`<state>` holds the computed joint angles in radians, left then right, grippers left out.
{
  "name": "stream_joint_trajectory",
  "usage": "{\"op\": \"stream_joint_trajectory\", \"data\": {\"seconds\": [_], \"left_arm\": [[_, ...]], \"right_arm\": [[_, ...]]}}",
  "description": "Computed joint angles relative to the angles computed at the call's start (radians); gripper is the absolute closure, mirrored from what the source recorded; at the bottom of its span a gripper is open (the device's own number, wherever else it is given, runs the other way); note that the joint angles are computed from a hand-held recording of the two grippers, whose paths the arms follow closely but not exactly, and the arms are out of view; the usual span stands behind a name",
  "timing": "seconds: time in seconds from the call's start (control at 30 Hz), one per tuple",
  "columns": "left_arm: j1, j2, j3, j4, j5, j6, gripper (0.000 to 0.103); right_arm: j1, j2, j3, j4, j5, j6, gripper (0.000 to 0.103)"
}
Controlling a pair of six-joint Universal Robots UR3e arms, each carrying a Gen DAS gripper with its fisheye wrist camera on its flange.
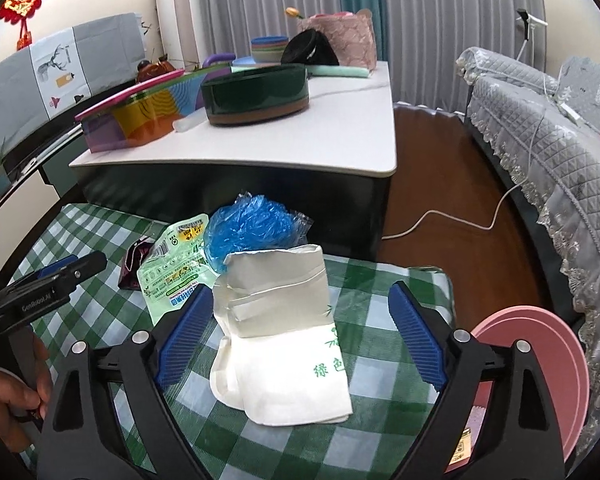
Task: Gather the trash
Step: 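Grasp the black pink-printed box with the left gripper while the right gripper grasps the white paper bag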
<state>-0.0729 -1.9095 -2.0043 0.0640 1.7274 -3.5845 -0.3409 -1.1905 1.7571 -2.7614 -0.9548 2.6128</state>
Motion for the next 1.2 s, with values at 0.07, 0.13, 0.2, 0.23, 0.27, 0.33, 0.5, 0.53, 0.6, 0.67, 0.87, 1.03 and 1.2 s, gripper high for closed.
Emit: {"op": "stream_joint_trajectory", "data": {"seconds": [0.07,0.13,0.2,0.23,0.27,0.33,0.5,0.53,0.6,0.67,0.87,1.03,1.2], "left_arm": [[0.014,-0.017,0.014,-0.003,-0.018,-0.007,0.027],[0.03,-0.042,0.035,-0.006,-0.04,-0.015,0.027],[0.045,-0.062,0.051,-0.009,-0.063,-0.023,0.027],[0.052,-0.069,0.058,-0.009,-0.075,-0.027,0.027],[0.061,-0.077,0.066,-0.012,-0.091,-0.031,0.027],[0.073,-0.089,0.082,-0.026,-0.118,-0.032,0.027],[0.096,-0.121,0.11,-0.046,-0.177,-0.03,0.027],[0.096,-0.13,0.123,-0.056,-0.178,-0.036,0.027],[0.104,-0.144,0.139,-0.071,-0.189,-0.045,0.027],[0.111,-0.156,0.148,-0.075,-0.202,-0.048,0.028],[0.103,-0.179,0.174,-0.089,-0.186,-0.05,0.033],[0.102,-0.167,0.164,-0.099,-0.175,-0.052,0.049],[0.094,-0.135,0.143,-0.116,-0.145,-0.047,0.049]], "right_arm": [[0.012,0.018,-0.021,0.007,-0.01,0.003,0.013],[0.024,0.038,-0.041,0.011,-0.019,0.011,0.012],[0.034,0.054,-0.059,0.019,-0.027,0.02,0.012],[0.041,0.068,-0.075,0.025,-0.032,0.028,0.011],[0.046,0.078,-0.086,0.031,-0.035,0.032,0.011],[0.058,0.103,-0.112,0.039,-0.045,0.042,0.011],[0.09,0.165,-0.174,0.056,-0.081,0.068,0.011],[0.095,0.176,-0.186,0.061,-0.088,0.072,0.011],[0.106,0.197,-0.206,0.064,-0.104,0.084,0.011],[0.113,0.212,-0.22,0.061,-0.112,0.095,0.011],[0.13,0.245,-0.258,0.077,-0.124,0.097,0.014],[0.138,0.251,-0.274,0.09,-0.138,0.092,0.028],[0.123,0.223,-0.248,0.087,-0.118,0.08,0.031]]}}
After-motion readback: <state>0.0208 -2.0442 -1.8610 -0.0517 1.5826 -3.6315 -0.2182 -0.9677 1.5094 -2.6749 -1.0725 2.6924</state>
